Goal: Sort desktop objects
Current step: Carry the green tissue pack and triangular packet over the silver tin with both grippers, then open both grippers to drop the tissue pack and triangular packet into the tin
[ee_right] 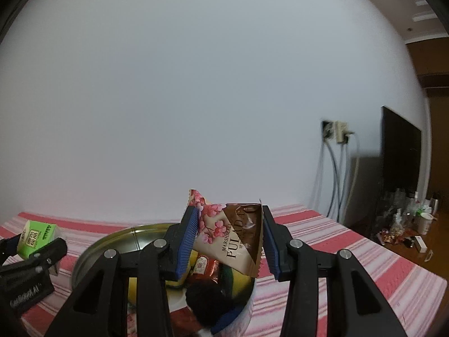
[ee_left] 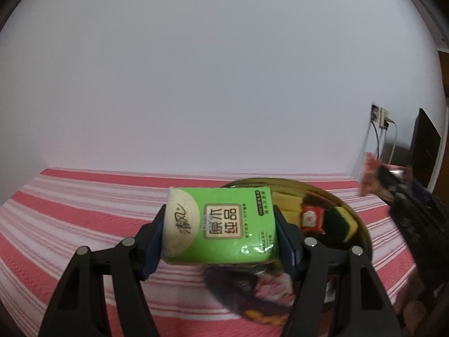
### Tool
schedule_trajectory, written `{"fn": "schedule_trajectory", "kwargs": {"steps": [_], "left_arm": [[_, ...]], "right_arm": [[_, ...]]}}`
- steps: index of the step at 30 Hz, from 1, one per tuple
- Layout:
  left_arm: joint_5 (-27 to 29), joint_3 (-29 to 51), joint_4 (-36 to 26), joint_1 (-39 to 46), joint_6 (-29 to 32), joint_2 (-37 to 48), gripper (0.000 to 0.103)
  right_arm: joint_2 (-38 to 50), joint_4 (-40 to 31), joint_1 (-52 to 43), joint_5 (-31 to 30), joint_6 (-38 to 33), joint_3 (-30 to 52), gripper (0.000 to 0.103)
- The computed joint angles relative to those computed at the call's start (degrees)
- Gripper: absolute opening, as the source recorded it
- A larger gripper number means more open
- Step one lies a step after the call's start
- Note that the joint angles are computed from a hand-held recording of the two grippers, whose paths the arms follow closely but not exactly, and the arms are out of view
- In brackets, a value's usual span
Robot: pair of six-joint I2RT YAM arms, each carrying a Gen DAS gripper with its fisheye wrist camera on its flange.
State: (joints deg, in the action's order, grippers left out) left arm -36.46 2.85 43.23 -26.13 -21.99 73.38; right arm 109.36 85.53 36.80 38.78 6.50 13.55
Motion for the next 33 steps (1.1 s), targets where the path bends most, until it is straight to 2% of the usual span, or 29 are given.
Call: {"fn": "schedule_trajectory", "kwargs": {"steps": [2,3,4,5,6,8,10,15,19,21,24,30,33], "left_arm": [[1.0,3.2,1.6,-0.1,1.1,5.0,0.075],[2.5,5.3,1.2,0.3,2.3,7.2,0.092],[3.8,7.5,-1.0,0.8,3.3,8.4,0.102],[4.9,9.7,-2.9,1.2,4.7,9.7,0.103],[5.2,10.7,-4.0,1.4,5.6,9.9,0.102],[2.2,13.3,-4.7,1.0,6.5,12.9,0.102],[-0.2,15.7,-6.6,1.2,5.6,15.0,0.102],[2.2,18.7,-10.7,3.5,2.1,16.9,0.102],[-1.8,18.3,-12.5,1.2,1.5,16.2,0.102],[-2.9,17.5,-12.2,0.3,1.4,15.2,0.102],[-4.0,15.7,-11.2,-0.8,1.8,12.4,0.102],[-5.4,13.4,-16.8,-2.1,0.9,4.2,0.102],[-6.0,12.5,-18.7,-2.4,-0.1,1.7,0.102]], "right_arm": [[-3.3,-10.0,-6.6,-11.5,1.2,3.2,0.050],[-4.6,-15.4,-9.3,-15.9,2.3,5.2,0.057],[-5.2,-18.8,-11.3,-19.0,3.7,6.4,0.074],[-5.7,-21.5,-13.3,-21.6,5.4,7.5,0.083],[-5.4,-20.7,-14.6,-22.9,6.7,7.5,0.093],[-4.6,-16.3,-15.4,-21.8,7.2,6.0,0.093],[-5.2,-15.5,-15.4,-19.9,7.3,5.3,0.093],[-6.0,-14.5,-17.6,-21.1,11.6,2.6,0.096],[-6.9,-11.6,-17.4,-19.8,15.7,-0.4,0.097],[-7.5,-10.2,-15.1,-16.4,16.9,-2.0,0.097],[-8.9,-12.3,-14.9,-15.4,16.4,-1.2,0.098],[-12.7,-15.1,-12.1,-11.5,16.6,-2.9,0.098],[-16.7,-20.0,-11.5,-7.7,17.2,-3.6,0.098]]}}
